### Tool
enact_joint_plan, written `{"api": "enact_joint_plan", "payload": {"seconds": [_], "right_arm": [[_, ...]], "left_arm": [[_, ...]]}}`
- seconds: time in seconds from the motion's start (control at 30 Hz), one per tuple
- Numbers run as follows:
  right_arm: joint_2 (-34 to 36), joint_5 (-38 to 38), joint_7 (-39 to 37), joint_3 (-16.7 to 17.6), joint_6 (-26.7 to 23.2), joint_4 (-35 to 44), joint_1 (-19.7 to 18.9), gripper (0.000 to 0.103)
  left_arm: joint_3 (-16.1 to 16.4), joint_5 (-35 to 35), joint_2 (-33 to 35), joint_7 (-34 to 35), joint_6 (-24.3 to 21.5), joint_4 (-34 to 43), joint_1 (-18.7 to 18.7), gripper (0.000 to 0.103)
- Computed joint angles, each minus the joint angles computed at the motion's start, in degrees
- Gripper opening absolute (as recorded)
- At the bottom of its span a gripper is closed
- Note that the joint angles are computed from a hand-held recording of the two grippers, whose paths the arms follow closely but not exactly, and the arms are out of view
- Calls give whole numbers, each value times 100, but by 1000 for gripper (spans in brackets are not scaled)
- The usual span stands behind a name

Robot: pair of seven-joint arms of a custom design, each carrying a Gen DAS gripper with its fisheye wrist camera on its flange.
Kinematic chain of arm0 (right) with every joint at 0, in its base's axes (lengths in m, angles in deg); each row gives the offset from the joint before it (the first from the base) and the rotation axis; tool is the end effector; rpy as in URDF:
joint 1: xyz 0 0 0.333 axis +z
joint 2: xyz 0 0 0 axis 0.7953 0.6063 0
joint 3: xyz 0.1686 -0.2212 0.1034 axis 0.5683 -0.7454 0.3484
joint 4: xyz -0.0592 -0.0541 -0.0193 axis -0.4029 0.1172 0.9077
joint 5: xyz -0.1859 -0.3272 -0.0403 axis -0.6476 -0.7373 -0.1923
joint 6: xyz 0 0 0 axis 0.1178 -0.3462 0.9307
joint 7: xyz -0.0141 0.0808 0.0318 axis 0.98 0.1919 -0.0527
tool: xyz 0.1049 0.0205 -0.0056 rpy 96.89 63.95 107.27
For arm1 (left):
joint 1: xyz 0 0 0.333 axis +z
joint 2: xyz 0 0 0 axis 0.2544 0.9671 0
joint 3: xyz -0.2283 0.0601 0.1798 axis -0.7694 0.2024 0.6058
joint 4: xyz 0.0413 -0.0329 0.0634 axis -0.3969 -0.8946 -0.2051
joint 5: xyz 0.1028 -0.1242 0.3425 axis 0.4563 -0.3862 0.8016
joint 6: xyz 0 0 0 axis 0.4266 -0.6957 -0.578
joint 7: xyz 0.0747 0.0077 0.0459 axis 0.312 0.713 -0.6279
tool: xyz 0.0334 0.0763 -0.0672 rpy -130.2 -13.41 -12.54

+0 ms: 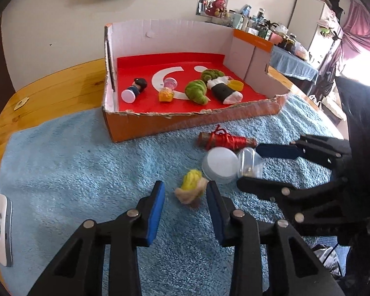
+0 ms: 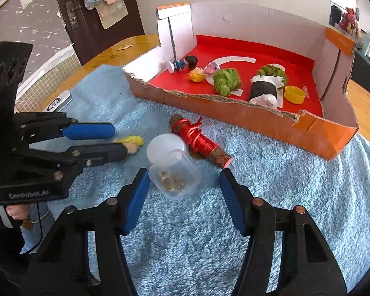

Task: Organize objects
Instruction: 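Move both open tools toward the yellow figurine and clear coin container, then grasp the yellow figurine with the left tool while the right tool grasps the clear container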

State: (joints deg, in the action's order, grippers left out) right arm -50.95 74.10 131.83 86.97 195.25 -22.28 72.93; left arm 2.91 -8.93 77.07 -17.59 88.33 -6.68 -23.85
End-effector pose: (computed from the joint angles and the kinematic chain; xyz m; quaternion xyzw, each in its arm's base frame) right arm 0.5699 0.3162 0.3984 -0.8778 0.3469 -0.0611 0.3245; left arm 0.4504 -0.5141 0.4079 -0.6950 0.6412 -0.2670 0.1857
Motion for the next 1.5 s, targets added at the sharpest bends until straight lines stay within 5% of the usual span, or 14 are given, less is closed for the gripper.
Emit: {"api": "enact_joint_plan", "payload": {"seconds": [0.5, 0.63, 0.8, 1.5], "right_arm": [[81, -294, 141, -68, 149, 49, 54, 37], [56, -219, 116, -22, 143, 24, -1, 37], [12, -156, 92, -6, 110, -1, -25, 37], [-270, 532, -274, 37, 9, -59, -123, 37]], "left_arm": [[82, -90, 307, 337, -154, 360, -92, 37], [106, -22, 382, 410, -263, 472, -158, 35], [127, -47, 355, 342, -130, 421, -110, 21], [138, 408, 3, -320, -82, 202, -133, 19]]}}
